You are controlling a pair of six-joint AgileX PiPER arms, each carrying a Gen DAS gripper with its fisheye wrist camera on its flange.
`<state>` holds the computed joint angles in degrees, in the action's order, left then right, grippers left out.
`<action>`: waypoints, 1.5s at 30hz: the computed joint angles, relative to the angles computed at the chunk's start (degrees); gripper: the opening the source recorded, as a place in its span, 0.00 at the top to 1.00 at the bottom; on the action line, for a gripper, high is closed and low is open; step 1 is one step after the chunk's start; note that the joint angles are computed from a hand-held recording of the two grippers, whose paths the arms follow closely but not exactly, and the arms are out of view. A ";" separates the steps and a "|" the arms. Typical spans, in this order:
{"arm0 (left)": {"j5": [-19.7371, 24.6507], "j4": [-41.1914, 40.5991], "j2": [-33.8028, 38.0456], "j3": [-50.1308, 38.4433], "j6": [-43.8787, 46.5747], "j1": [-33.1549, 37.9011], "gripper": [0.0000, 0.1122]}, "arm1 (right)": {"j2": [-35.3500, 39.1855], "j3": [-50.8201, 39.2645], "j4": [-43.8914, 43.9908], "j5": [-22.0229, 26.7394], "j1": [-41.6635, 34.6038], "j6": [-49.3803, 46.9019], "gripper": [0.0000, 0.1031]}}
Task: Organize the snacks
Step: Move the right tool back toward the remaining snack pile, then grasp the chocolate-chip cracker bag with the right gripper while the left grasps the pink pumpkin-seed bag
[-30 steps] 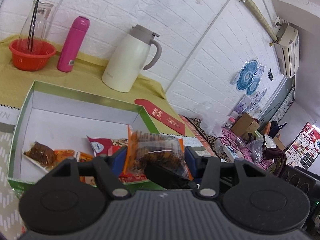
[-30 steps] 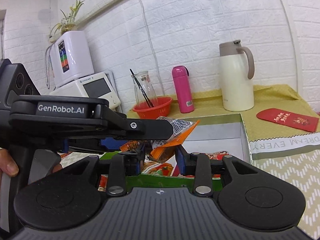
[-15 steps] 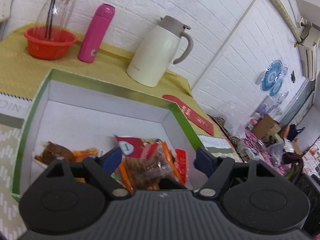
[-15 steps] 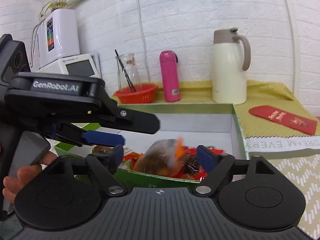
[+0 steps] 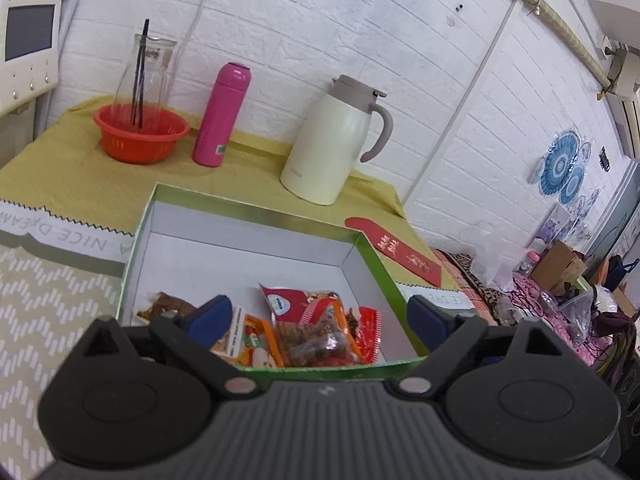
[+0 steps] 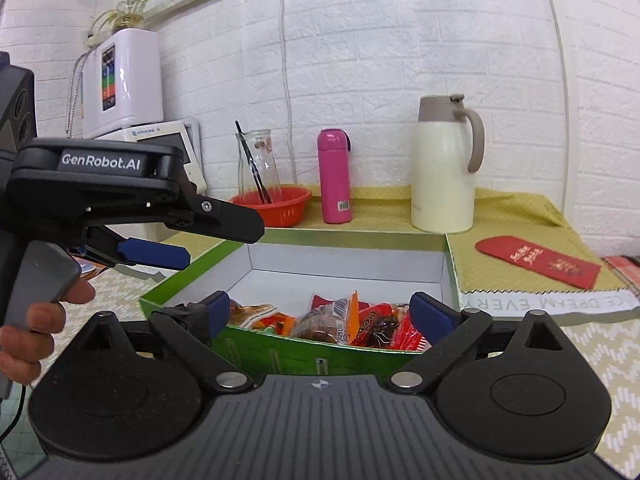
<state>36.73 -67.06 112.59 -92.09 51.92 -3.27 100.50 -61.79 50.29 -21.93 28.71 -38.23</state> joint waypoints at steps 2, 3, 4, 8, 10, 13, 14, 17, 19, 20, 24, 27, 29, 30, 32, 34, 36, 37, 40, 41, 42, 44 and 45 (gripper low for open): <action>1.01 0.55 -3.42 3.55 -1.68 0.86 0.21 | -2.48 2.16 4.17 -1.86 2.01 -4.39 0.00; 1.34 0.45 -5.19 5.66 -1.54 1.30 0.21 | -3.74 3.43 5.81 -3.01 3.13 -6.14 0.00; 1.66 -0.40 -6.92 7.99 -0.30 1.81 0.21 | -5.05 4.87 7.51 -4.30 4.47 -7.92 0.00; 2.77 -8.38 -14.42 20.37 10.77 4.57 0.21 | -9.51 10.75 13.23 -9.64 10.12 -13.50 0.00; 2.90 -10.77 -17.16 25.34 14.72 5.79 0.21 | -10.98 13.31 14.44 -11.07 12.35 -13.48 0.00; 3.07 -13.62 -20.55 32.35 19.11 8.06 0.21 | -12.23 16.29 17.27 -12.21 15.38 -13.02 0.00; 3.28 -14.62 -21.30 34.35 20.41 8.93 0.21 | -12.38 17.05 18.24 -12.32 16.18 -12.89 0.00; 1.83 -16.75 -23.61 40.34 24.41 10.62 0.21 | -12.35 18.52 22.25 -11.80 18.63 -13.73 0.00; 0.46 -17.15 -24.26 43.04 26.40 11.00 0.21 | -11.84 18.80 22.39 -9.51 18.85 -12.96 0.00; -0.03 -17.05 -24.24 44.06 26.99 11.04 0.21 | -11.38 18.70 21.57 -7.84 18.50 -12.23 0.00; -1.09 -16.46 -23.62 46.45 28.04 11.59 0.21 | -8.36 17.21 22.00 -6.00 19.95 -12.00 0.00; -0.44 -18.04 -23.49 47.96 30.22 13.09 0.21 | -5.64 14.76 23.50 -4.99 20.15 -14.22 0.00; 0.43 -18.88 -23.53 48.29 30.92 14.03 0.21 | -3.87 12.87 24.51 -3.94 19.95 -15.21 0.00; 0.76 -19.40 -23.65 48.39 31.33 14.37 0.21 | -2.90 11.50 25.60 -2.89 19.42 -16.66 0.00; 1.77 -20.82 -23.71 48.76 33.21 15.41 0.21 | -0.79 8.09 32.48 -1.06 18.64 -23.49 0.00; 1.37 -20.98 -23.50 48.62 33.42 15.48 0.21 | 1.08 5.39 38.62 -1.78 18.81 -29.35 0.00; 0.66 -20.47 -22.87 47.94 33.10 15.11 0.21 | 2.18 3.87 41.84 -2.71 19.04 -32.98 0.00; 0.25 -20.14 -22.51 47.49 32.78 14.80 0.21 | 2.28 3.73 41.85 -3.09 19.22 -33.18 0.00; -1.10 -19.77 -20.65 45.14 32.81 13.00 0.21 | 1.80 4.49 40.99 -4.35 19.61 -32.64 0.05; -1.70 -19.89 -19.85 44.18 33.14 12.31 0.21 | 1.41 4.95 40.72 -4.55 19.67 -32.68 0.07; -2.88 -20.00 -18.97 43.10 33.25 11.24 0.21 | 1.08 5.21 41.45 -4.90 19.81 -33.65 0.07; -5.41 -18.76 -16.95 40.43 32.24 9.20 0.21 | 0.39 6.19 41.64 -5.65 20.05 -33.62 0.07; -6.43 -17.79 -15.89 39.05 31.47 8.20 0.21 | -0.15 7.04 41.24 -5.94 20.15 -32.66 0.07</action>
<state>30.30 -84.85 96.71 -53.04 83.39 4.93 100.35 -54.75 91.53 -27.86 48.85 -70.89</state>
